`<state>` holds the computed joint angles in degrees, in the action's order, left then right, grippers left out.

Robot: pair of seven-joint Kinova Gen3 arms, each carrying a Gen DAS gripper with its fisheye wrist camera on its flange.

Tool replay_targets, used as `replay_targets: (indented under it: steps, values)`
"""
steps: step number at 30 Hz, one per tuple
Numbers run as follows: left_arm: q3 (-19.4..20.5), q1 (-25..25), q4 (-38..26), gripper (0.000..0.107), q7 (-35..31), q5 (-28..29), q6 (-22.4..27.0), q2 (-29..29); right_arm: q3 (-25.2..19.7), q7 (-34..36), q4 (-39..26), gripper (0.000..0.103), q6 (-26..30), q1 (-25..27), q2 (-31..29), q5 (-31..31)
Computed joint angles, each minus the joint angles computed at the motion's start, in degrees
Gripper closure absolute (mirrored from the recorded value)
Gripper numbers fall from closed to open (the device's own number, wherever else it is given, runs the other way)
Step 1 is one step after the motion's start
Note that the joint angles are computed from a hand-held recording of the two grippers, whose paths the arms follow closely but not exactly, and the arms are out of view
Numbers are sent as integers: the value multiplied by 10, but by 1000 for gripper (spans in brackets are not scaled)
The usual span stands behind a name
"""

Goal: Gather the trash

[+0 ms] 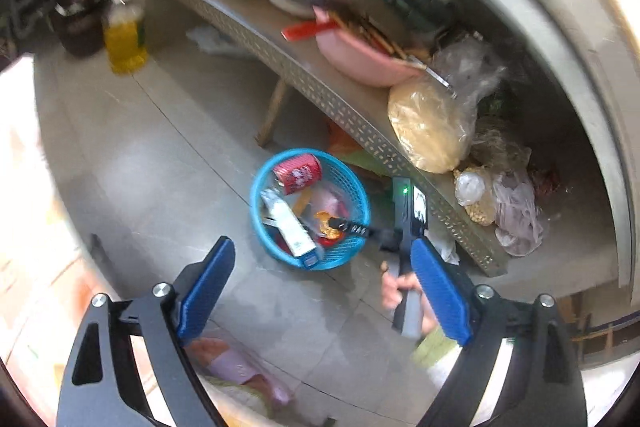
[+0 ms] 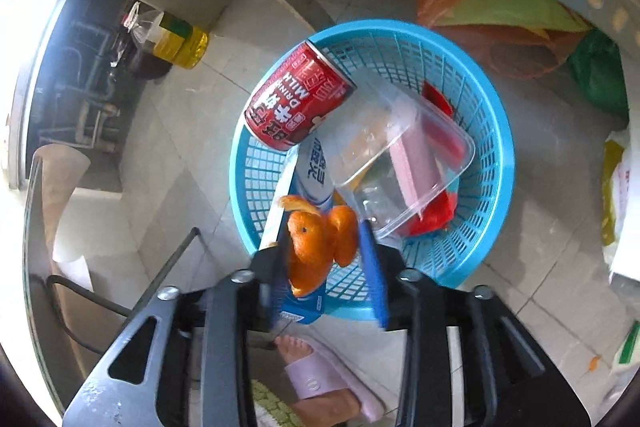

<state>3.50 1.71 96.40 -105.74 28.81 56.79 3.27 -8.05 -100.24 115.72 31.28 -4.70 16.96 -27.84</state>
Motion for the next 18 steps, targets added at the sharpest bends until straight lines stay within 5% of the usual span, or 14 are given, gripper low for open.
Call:
replay_targets:
  steps: [3,12,18]
  values:
    - [-55,27,63,17,7,-10,-25,-80,12,-28,-3,63,4,-21,-7,29]
    - [-73,-13,187,16,53,-48,-78,-250,26,-124,2,63,15,-75,-70,118]
    - [-67,-25,226,15,113,-111,-97,-346,-49,-263,8,61,49,-99,-192,248]
